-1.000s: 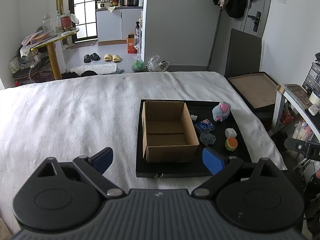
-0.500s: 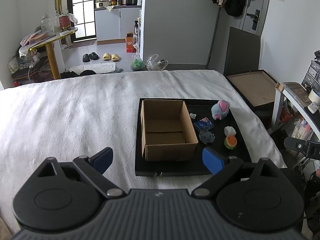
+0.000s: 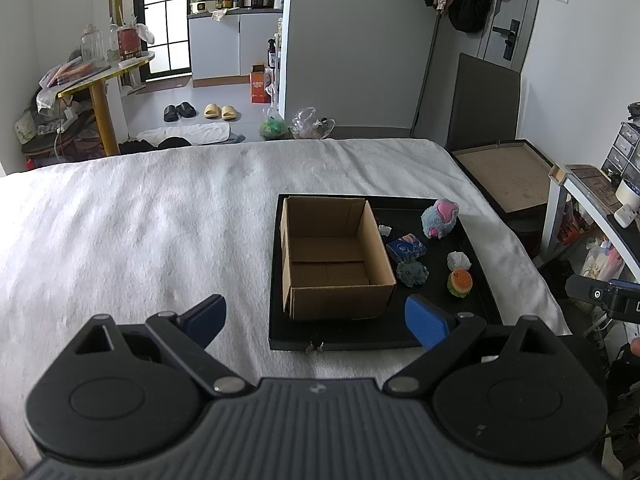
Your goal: Organize soft objects
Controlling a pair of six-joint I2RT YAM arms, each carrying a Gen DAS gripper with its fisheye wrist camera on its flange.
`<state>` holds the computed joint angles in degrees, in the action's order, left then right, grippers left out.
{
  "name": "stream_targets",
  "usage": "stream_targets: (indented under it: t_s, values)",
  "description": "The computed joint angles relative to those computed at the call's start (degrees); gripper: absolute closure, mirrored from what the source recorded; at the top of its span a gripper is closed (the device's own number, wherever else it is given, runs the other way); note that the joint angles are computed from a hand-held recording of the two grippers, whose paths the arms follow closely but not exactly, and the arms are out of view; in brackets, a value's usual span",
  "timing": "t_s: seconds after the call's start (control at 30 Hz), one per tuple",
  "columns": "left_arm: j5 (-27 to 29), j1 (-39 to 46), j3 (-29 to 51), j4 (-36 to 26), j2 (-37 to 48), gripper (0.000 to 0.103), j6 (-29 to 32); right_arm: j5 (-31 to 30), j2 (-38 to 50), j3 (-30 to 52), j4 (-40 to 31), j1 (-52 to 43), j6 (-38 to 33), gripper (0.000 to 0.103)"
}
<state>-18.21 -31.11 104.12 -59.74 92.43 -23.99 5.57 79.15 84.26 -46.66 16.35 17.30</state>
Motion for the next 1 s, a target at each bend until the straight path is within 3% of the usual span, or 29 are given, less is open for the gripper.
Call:
stream_targets:
  t_s: [1.0]
  values:
    - [0.35, 0.62, -0.51, -0.38, -0.58, 0.008, -0.3, 0.9, 0.37, 0.62, -0.55, 1.25, 0.21, 0.0]
